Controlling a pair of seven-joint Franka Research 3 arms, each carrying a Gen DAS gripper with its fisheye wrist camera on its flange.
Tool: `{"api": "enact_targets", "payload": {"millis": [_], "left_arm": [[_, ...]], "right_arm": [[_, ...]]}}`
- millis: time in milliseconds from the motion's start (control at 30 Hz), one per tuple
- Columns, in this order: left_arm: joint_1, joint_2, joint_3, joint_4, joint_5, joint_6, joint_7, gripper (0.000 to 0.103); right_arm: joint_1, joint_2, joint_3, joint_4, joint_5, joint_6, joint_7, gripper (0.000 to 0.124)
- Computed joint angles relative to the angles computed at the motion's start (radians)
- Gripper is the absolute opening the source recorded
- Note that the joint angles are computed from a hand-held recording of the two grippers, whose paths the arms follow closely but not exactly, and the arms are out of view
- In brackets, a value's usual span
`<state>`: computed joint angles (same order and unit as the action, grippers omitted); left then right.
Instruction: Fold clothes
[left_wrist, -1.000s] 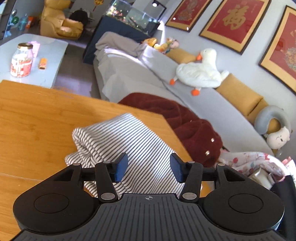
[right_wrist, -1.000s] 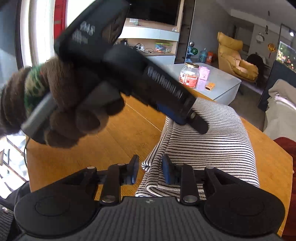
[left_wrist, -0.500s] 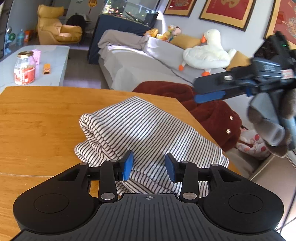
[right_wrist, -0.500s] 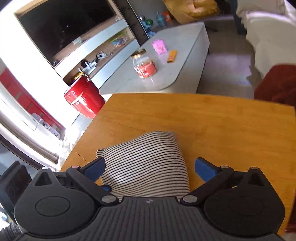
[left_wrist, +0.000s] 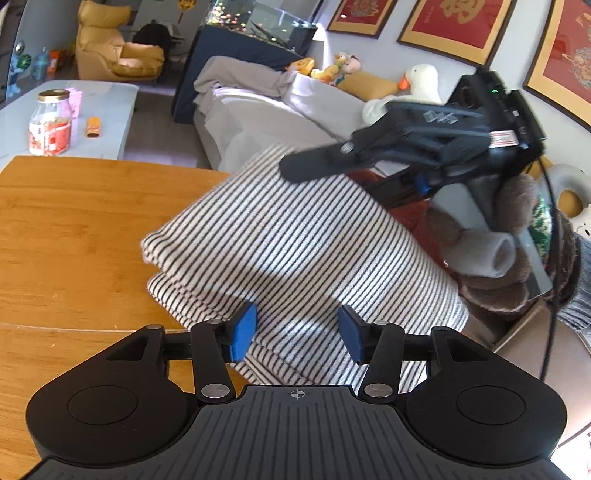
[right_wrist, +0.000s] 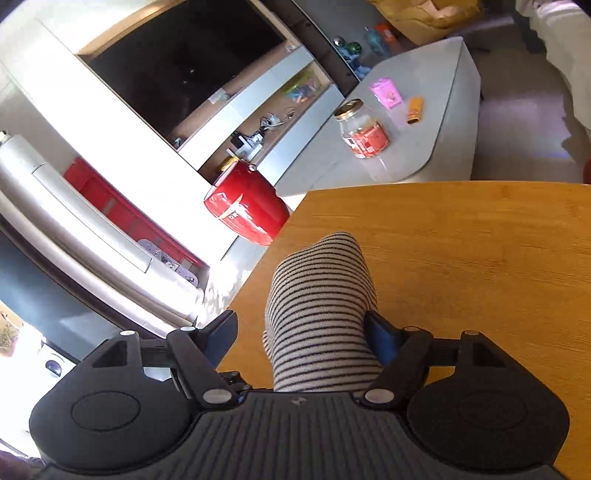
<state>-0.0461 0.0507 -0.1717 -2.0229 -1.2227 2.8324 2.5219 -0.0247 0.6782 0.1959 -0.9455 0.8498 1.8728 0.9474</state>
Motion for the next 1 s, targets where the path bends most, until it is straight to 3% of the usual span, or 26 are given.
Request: {"api": "enact_targets", "payload": {"millis": [100,200,233,467,633,1000], "left_arm": [[0.002,-0.013,0.004,-0.02,-0.022,-0.013,0.016,0.058],[0.002,-0.012,0.012,-0.027,0.005,-0.029,-0.027,0.059],[0.003,-0.01,0.014,-0.029,0.022,-0.035,-0.051,0.063],[0.014,0.0,0.014,-0.027,-0.032,-0.068,-0.04,0.064],[0.014,0.009,0.01,-0.014,-0.013,-0.063,-0.051,0.064],[0.018,0.015,0.003,-0.008,-0.003,-0.062,-0.05,0.064]], "right_arm": [[0.022,-0.06,-0.026,-0.093,-0.039,0.07,-0.053,0.075],[0.05,-0.044,-0.058,-0.085,-0.1,0.102,0.007,0.075],[0.049,-0.036,-0.058,-0.078,-0.109,0.102,0.016,0.075],[0.058,-0.042,-0.066,-0.114,-0.166,0.158,0.03,0.076],[0.041,-0.117,-0.074,-0.228,-0.17,0.174,0.017,0.092],[0.01,-0.282,-0.11,-0.508,-0.076,0.16,-0.016,0.096]]}}
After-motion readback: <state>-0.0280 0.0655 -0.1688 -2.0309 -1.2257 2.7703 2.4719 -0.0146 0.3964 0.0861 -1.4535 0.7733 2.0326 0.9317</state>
